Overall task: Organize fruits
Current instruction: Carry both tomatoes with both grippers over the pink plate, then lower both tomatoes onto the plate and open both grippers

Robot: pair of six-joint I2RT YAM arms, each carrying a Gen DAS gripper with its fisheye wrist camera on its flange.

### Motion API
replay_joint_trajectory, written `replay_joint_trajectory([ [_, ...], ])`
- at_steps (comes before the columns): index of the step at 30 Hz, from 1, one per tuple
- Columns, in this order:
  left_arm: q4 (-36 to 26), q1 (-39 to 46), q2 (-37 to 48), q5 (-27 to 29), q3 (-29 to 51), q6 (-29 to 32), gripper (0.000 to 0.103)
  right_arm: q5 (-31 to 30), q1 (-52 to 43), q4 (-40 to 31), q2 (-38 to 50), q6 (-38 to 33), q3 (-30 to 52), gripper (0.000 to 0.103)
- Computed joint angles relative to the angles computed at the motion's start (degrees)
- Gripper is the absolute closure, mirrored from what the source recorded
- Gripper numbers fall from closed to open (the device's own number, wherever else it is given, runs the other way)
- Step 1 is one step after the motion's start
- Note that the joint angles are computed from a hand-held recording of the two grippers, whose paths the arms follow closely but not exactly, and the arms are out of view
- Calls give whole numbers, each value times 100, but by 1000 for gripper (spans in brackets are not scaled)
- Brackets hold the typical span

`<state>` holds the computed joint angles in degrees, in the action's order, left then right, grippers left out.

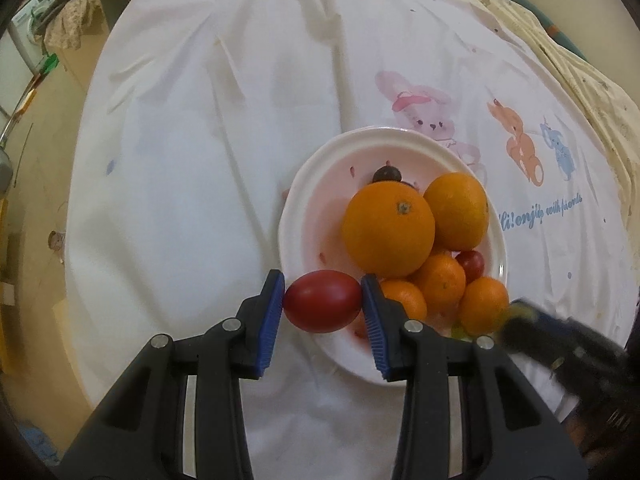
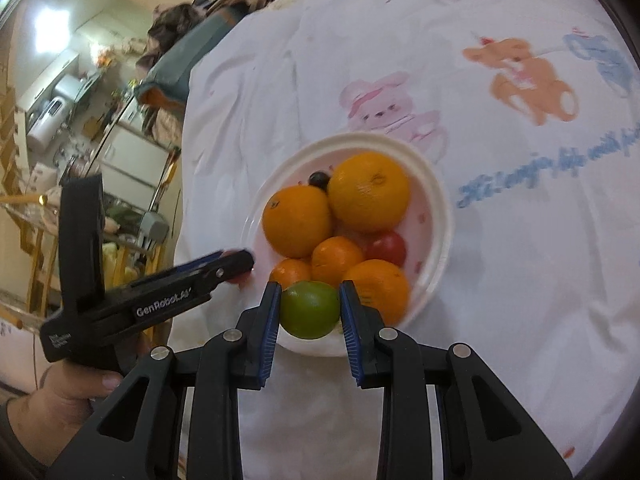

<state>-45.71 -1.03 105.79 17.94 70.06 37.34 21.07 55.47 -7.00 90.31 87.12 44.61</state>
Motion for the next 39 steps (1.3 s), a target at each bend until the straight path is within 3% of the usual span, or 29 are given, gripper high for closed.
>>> replay_joint_trajectory([
  [6,-15,-127,154,-29,95,1,68,-306,-127,151,473,-424,246,72],
  [13,21,-189,165,-83,63,-50,68,-163,-69,-1045,1049,-947,1218,72],
  [31,-97,-130,275,61,251,-169,67,-24,-8,-1407,1217,-1114,1505,69],
  [33,-150,-126,297,101,272,-152,63,12,18,-1492,1223,-1119,1555,69],
  [37,72,-158,118,91,83,-210,36,49,17,-1554,1256,-1164,1606,69],
  [39,136,-165,46,132,24,-190,32,115,28,-1586,1245,-1184,1619,68],
])
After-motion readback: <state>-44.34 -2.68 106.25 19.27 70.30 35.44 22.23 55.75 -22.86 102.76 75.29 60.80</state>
